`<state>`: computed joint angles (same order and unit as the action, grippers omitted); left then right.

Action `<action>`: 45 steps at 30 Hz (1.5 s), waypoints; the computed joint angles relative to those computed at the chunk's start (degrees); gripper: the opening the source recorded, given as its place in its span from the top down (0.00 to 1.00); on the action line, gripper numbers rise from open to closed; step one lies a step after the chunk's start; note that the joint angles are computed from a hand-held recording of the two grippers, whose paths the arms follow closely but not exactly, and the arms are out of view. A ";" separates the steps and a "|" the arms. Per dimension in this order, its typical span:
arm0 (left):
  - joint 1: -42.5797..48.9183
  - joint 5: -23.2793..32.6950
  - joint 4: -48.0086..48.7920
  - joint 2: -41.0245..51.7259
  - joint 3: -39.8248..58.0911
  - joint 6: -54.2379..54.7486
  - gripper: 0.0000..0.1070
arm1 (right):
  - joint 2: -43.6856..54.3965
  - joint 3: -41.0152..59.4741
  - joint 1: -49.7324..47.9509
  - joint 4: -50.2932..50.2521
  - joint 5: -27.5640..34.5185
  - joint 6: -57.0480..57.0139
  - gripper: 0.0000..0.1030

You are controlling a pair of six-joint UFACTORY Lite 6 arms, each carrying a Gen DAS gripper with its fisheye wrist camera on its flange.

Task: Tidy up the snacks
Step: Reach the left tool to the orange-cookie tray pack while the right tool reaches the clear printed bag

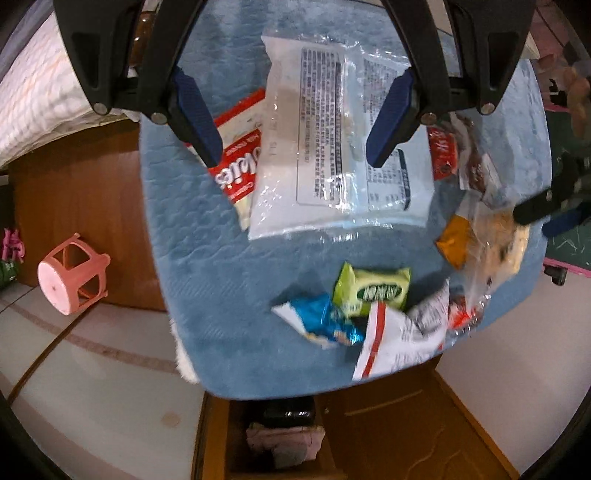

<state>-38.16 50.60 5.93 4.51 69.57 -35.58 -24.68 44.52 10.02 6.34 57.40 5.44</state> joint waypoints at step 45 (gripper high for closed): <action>6.50 2.70 -8.35 20.06 14.41 0.93 0.04 | -13.20 -15.13 -23.43 18.48 9.19 -24.06 0.39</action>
<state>-31.66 53.30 -2.42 24.58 83.98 -34.66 -37.89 29.40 -13.41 24.82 66.58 -18.62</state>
